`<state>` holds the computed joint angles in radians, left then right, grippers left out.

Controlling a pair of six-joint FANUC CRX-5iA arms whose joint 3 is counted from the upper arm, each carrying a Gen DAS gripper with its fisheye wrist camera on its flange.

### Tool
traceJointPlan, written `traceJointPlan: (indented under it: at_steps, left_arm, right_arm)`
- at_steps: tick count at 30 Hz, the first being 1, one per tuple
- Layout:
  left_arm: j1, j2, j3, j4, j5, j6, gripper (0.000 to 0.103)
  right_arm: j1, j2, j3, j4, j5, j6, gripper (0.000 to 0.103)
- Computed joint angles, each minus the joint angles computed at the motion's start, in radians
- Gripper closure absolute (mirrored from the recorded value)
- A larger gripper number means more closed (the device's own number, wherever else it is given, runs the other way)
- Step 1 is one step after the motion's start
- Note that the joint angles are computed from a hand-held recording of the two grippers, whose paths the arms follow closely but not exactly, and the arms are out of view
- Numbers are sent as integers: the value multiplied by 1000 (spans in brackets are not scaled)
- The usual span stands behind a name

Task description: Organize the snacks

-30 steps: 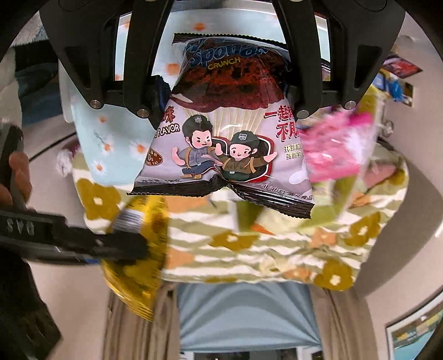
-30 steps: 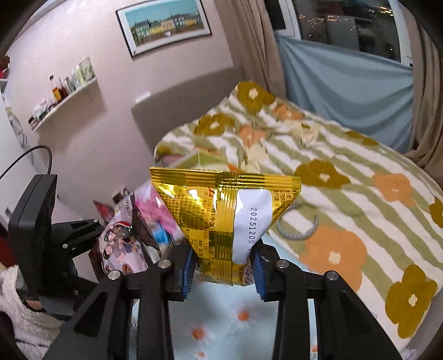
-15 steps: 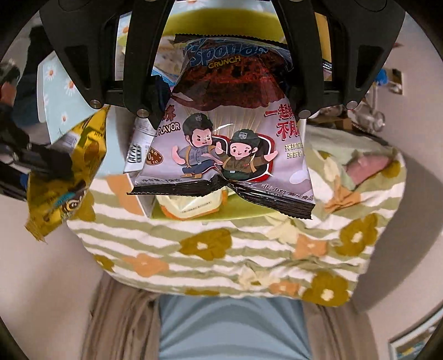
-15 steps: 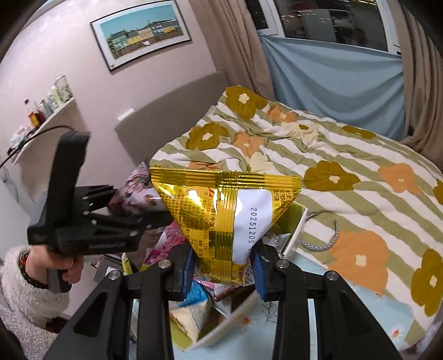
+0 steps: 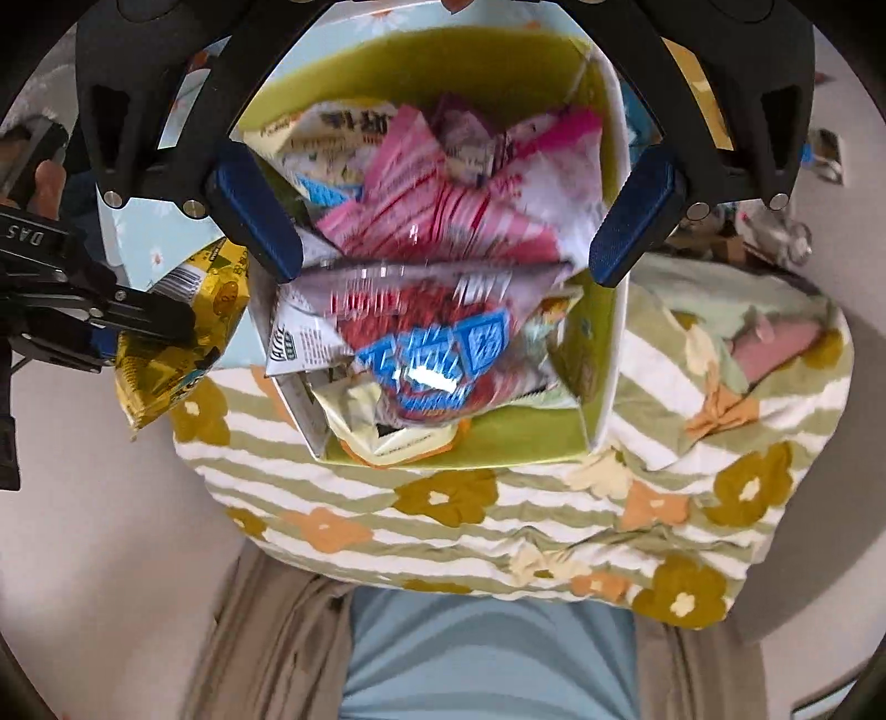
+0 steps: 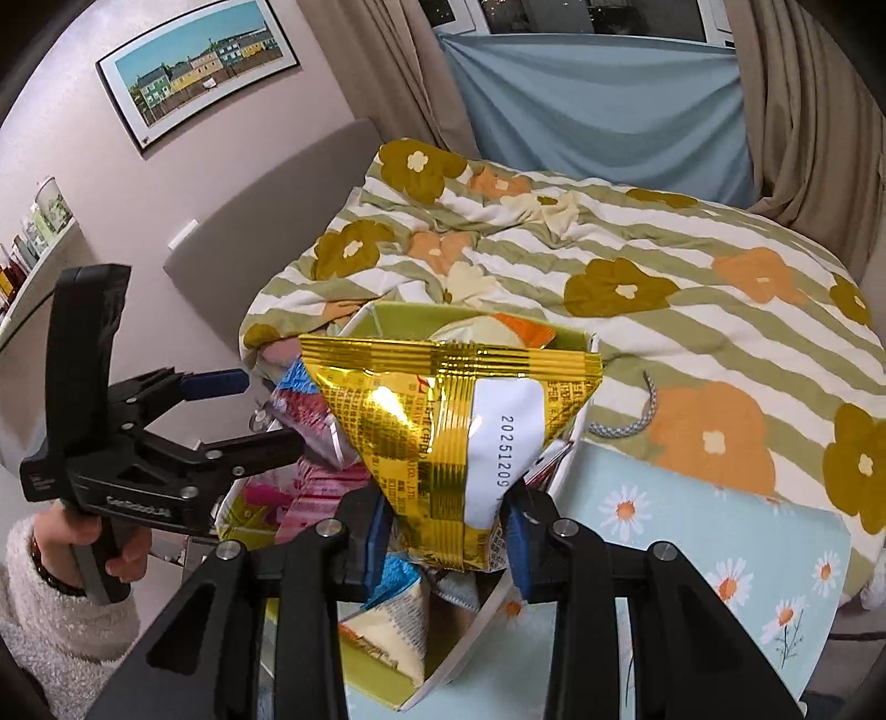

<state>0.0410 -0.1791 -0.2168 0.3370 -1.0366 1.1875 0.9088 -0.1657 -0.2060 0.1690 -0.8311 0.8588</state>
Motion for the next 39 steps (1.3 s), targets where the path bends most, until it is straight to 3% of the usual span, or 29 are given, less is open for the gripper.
traceJointPlan:
  at_steps: [7, 9, 10, 11, 12, 13, 19, 24, 29, 33, 39]
  left_arm:
    - [40, -87, -69, -20, 22, -8, 0]
    - [57, -106, -92, -12, 29, -22, 0]
    - [67, -116, -106, -3, 31, -32, 0]
    - [76, -124, -120, 6, 32, -43, 0]
    - [85, -136, -138, 10, 34, -50, 0]
    - [88, -144, -148, 7, 36, -49, 0]
    - [98, -185, -193, 2, 25, -39, 0]
    - [84, -252, -201, -18, 36, -8, 0]
    - [34, -351, -192, -84, 77, 79, 0]
    - [-29, -406, -175, -127, 80, 130, 0]
    - [-137, -486, -180, -187, 113, 212, 0]
  right_arm:
    - [37, 37, 47, -20, -72, 21, 70]
    - [46, 59, 54, -8, -79, 6, 64]
    - [52, 66, 50, 6, -74, -10, 59]
    - [58, 66, 36, 26, -55, -37, 40]
    - [64, 60, 18, 47, -33, -69, 13]
    - [70, 50, -6, 72, -6, -105, 1]
    - [109, -14, -116, 180, 59, -287, 0]
    - [149, -63, -149, 247, 48, -352, 0]
    - [231, -162, -217, 412, 2, -523, 0]
    - [354, -256, -280, 602, -150, -743, 0]
    - [564, -304, -307, 744, -527, -965, 0]
